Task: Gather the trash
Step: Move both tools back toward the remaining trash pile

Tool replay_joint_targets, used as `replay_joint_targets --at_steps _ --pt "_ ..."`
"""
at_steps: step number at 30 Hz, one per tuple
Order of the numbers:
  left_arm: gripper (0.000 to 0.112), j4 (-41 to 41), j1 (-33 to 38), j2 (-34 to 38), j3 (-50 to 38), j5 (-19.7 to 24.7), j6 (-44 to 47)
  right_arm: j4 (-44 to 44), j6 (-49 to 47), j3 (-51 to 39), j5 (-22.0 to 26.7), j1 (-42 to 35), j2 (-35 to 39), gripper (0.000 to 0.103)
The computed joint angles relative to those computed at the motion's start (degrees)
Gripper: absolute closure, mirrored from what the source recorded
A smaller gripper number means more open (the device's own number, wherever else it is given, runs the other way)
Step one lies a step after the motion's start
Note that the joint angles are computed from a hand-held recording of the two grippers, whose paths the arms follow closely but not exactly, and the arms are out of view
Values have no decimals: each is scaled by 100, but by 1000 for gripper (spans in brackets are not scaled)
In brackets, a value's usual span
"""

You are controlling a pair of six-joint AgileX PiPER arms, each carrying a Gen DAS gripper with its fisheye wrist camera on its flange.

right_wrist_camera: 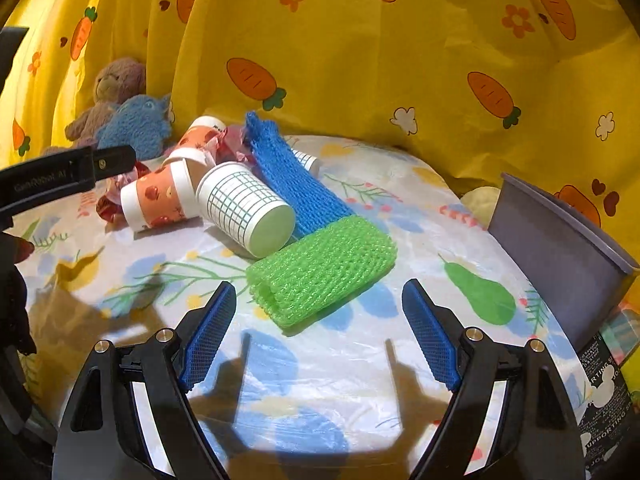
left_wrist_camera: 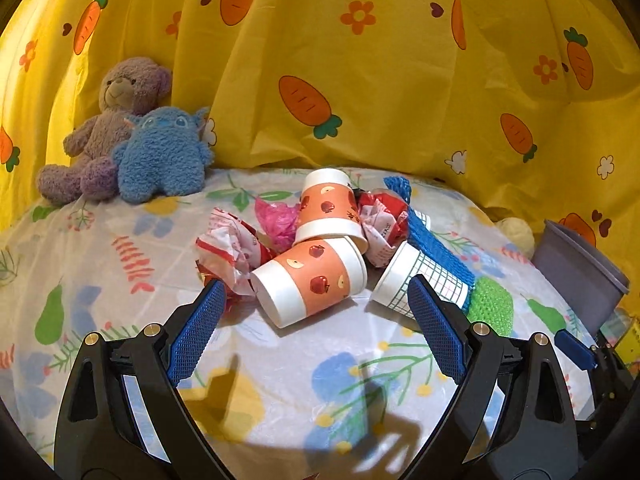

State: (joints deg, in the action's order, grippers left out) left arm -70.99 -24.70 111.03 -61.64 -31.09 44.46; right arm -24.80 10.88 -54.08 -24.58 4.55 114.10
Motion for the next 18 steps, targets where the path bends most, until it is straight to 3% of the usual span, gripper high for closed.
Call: replay_joint_targets --at_steps 5,11,13,18 --pt "22 327 -37 19 33 33 -212 403 -440 -256 371 154 143 37" --pt "22 645 41 47 60 154 -459 331 -341 -588 867 204 304 68" --pt "22 759 77 49 49 239 -523 318 -346 -627 914 192 340 79" --pt "22 1110 82 185 -126 534 -539 353 -389 -587 773 87 356 89"
